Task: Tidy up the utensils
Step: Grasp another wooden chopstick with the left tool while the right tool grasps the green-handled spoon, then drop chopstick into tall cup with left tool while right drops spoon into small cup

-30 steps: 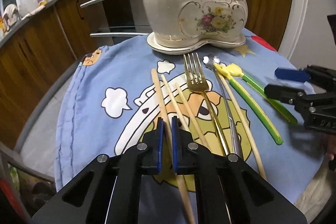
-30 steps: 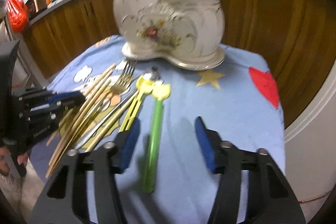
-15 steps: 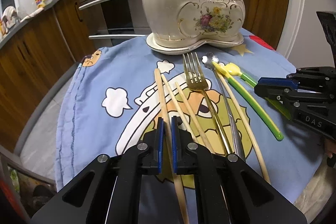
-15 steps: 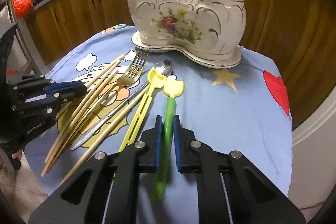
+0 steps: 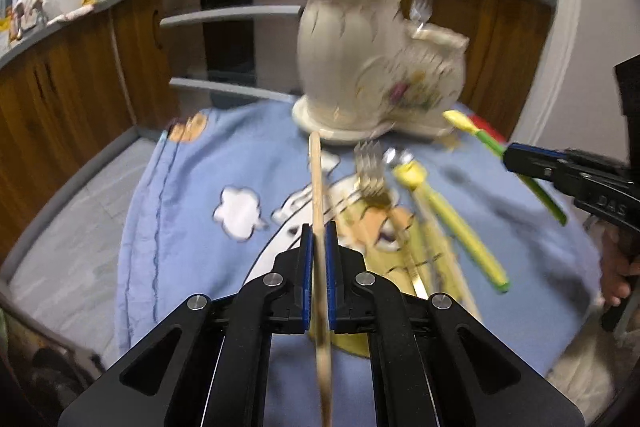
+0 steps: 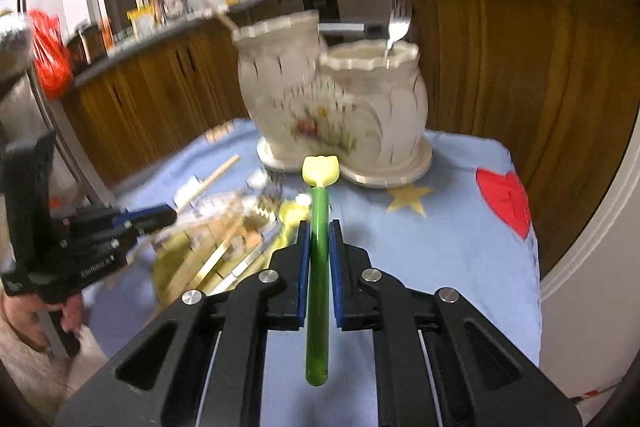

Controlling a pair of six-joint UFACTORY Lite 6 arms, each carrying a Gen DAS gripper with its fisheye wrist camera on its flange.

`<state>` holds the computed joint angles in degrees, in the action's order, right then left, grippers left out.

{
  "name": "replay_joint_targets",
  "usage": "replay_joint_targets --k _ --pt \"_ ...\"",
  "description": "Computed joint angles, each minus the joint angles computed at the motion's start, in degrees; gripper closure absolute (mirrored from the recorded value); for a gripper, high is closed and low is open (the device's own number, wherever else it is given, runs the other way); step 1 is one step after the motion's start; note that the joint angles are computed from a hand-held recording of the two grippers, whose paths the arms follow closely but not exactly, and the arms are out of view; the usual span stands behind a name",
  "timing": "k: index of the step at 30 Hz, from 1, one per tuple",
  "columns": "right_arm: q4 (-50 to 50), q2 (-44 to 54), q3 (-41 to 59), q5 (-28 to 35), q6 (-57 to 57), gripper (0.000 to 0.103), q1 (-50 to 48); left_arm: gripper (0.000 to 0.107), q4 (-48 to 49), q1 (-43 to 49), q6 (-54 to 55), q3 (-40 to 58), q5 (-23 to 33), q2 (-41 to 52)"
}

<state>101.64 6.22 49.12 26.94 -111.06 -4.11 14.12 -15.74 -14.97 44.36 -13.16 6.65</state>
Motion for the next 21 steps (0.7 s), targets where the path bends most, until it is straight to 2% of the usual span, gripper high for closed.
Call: replay_joint_targets --k 6,11,13,18,21 --pt "7.31 -5.68 -3.05 6.55 -5.91 0.094 -2.50 0.101 8.22 -0.33 -5.90 -5.39 -8.19 -9.21" --pt "10.32 -3.92 1.76 10.28 -5.40 0.094 -4.55 0.101 5.95 -0.98 -5.55 -2.78 -12.31 -10.33" --pt "10.56 -1.65 5.62 12.97 -4.18 0.094 -5.57 0.101 8.14 -0.80 -8.62 1.11 -13.71 -8.47" --pt "11.20 5.24 15.66 14.27 -2.45 0.094 -5.05 0.101 9.95 -0.94 -12.29 15.46 -13.67 0.21" --pt "12.61 10.84 22.82 14.89 -2.19 0.094 -4.64 0.101 13.16 -0.20 -18.52 25.98 -13.05 7.01"
